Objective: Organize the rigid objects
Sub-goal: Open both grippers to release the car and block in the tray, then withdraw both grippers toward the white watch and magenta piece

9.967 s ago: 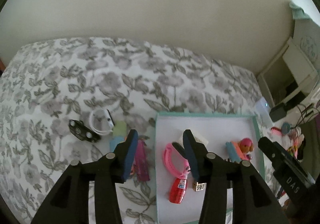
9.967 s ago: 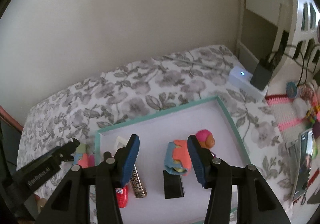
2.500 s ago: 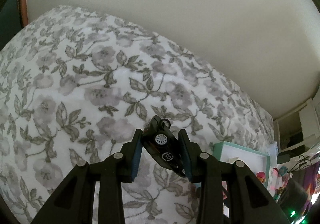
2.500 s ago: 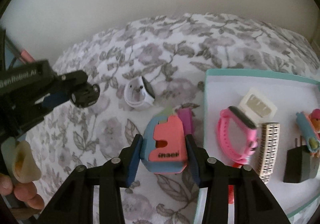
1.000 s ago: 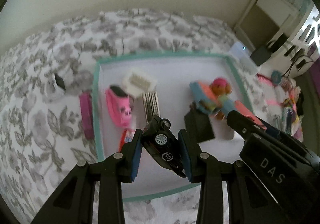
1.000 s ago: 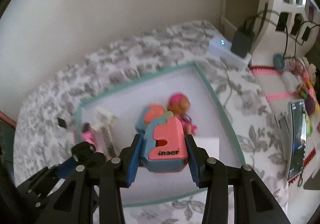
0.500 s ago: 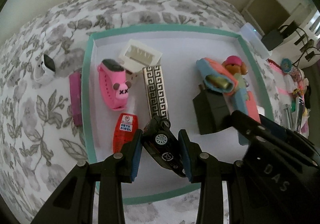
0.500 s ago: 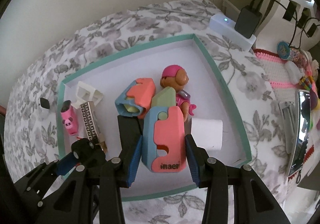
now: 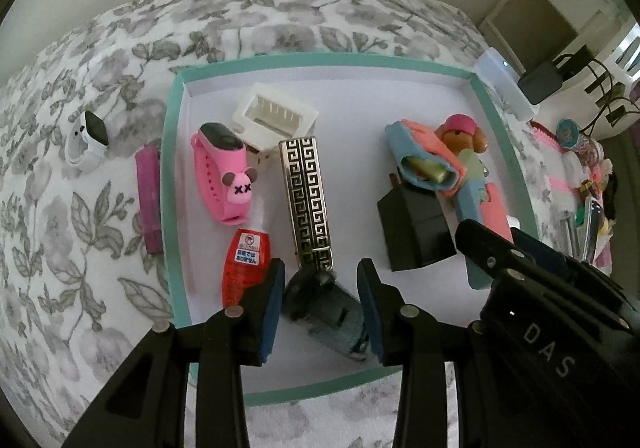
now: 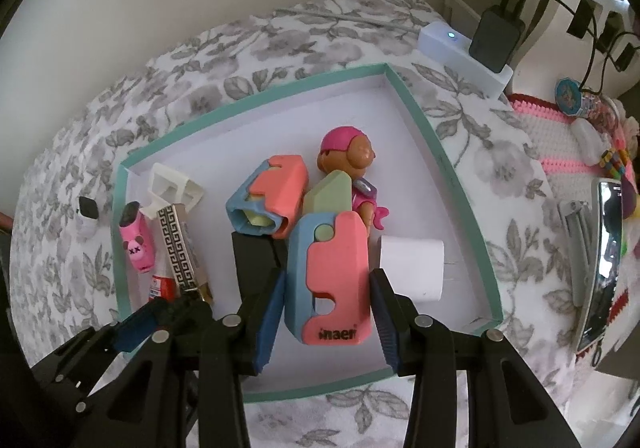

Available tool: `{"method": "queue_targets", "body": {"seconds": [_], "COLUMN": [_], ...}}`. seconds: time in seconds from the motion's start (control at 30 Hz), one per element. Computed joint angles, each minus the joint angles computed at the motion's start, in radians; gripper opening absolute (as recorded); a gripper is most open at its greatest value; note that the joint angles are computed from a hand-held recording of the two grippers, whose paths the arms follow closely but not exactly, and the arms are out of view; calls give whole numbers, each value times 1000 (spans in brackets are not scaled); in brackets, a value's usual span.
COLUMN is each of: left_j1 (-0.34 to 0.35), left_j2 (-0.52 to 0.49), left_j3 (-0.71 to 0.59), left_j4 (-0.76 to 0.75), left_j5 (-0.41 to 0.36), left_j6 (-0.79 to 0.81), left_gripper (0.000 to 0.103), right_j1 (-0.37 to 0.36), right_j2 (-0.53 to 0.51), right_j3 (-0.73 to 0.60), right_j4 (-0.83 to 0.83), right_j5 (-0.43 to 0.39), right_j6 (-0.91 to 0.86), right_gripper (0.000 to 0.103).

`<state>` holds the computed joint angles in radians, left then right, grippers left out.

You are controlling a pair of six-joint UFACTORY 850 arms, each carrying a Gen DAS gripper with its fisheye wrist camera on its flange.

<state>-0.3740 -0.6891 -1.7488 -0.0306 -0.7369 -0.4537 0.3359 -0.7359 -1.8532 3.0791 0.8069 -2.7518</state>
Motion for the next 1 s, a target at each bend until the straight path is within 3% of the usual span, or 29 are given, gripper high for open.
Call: {"method": "queue_targets", "body": {"seconds": [0.5,0.67,0.77,1.0], "left_j1": [20,38,47,70], "left_j2": [58,68,69,81], "left_j3": [46,65,68,98], "left_j4": [42,139,217,283], "left_j5": [63,49,30,21], "left_j6": [-65,-194,-272,-364], "left_gripper": [45,56,66,82], "right_j1": [13,20,24,45], "right_j2": [49,46,27,-1], "right_j3": [13,7,-12,-37], "right_j4": [-20,-25,-12,-19], "right_j5": [-73,-72,-49,-31], "right_j6": [0,1,-16,-46], "right_gripper": [47,47,59,68]}}
